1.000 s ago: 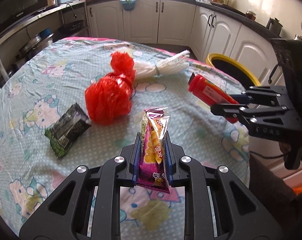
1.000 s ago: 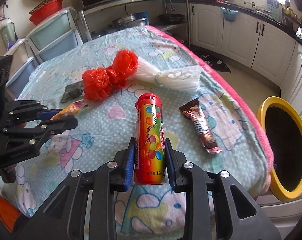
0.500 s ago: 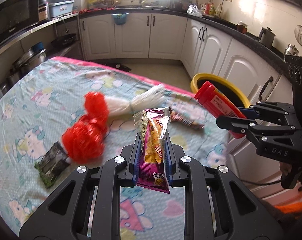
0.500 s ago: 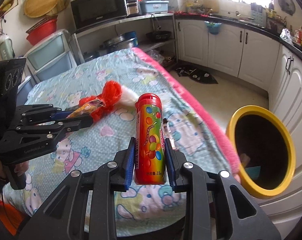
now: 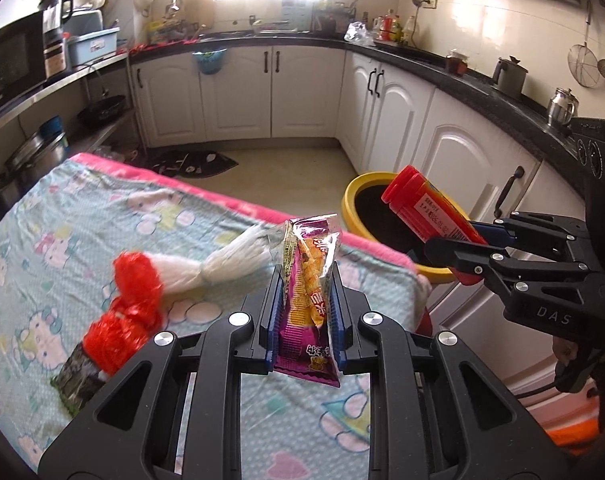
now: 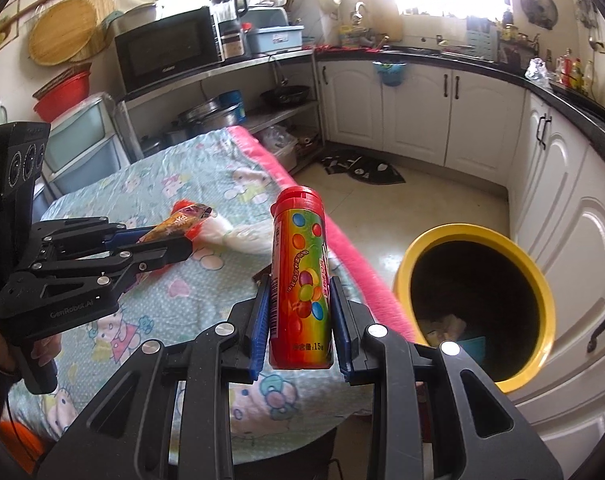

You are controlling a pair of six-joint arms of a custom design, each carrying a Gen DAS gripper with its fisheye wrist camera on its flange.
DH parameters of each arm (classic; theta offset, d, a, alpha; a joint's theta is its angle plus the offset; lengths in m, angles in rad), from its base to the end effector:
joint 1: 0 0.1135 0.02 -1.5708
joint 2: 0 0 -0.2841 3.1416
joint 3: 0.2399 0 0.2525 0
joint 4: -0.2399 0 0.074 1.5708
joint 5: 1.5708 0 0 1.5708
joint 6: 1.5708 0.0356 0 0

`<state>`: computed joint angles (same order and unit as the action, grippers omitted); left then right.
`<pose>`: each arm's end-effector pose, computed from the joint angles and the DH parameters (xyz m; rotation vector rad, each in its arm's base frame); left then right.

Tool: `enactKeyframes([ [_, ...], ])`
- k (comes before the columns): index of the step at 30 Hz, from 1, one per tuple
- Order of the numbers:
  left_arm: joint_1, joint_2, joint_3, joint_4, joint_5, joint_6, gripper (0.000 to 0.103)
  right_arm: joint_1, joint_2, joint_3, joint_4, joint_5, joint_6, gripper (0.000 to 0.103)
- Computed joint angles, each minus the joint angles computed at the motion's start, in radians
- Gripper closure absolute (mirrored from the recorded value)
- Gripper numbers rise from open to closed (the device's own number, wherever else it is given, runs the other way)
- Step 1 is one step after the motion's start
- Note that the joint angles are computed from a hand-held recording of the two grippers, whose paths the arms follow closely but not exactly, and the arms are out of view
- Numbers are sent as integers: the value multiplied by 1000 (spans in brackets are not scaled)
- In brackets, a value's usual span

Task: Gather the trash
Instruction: 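Carry the tube and pink wrapper over the yellow bin and open both tools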

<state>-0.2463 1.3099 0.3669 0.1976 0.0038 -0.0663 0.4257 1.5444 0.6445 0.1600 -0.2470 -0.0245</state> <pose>0.2132 -0.0537 0.1504 0.2106 2.3122 -0.1626 0.2625 0.1286 0.1695 -0.6443 2.2422 0.4881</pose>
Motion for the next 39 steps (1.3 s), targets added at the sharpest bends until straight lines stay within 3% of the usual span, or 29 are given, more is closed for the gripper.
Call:
enactKeyframes([
  [23,-180,190,202,53,-26,-68,88,-293,-89,-37,9,-58,-22,76],
  [39,-243,416,414,76,-28,-107,88,-471,-14,21,35,-88,-40,76],
])
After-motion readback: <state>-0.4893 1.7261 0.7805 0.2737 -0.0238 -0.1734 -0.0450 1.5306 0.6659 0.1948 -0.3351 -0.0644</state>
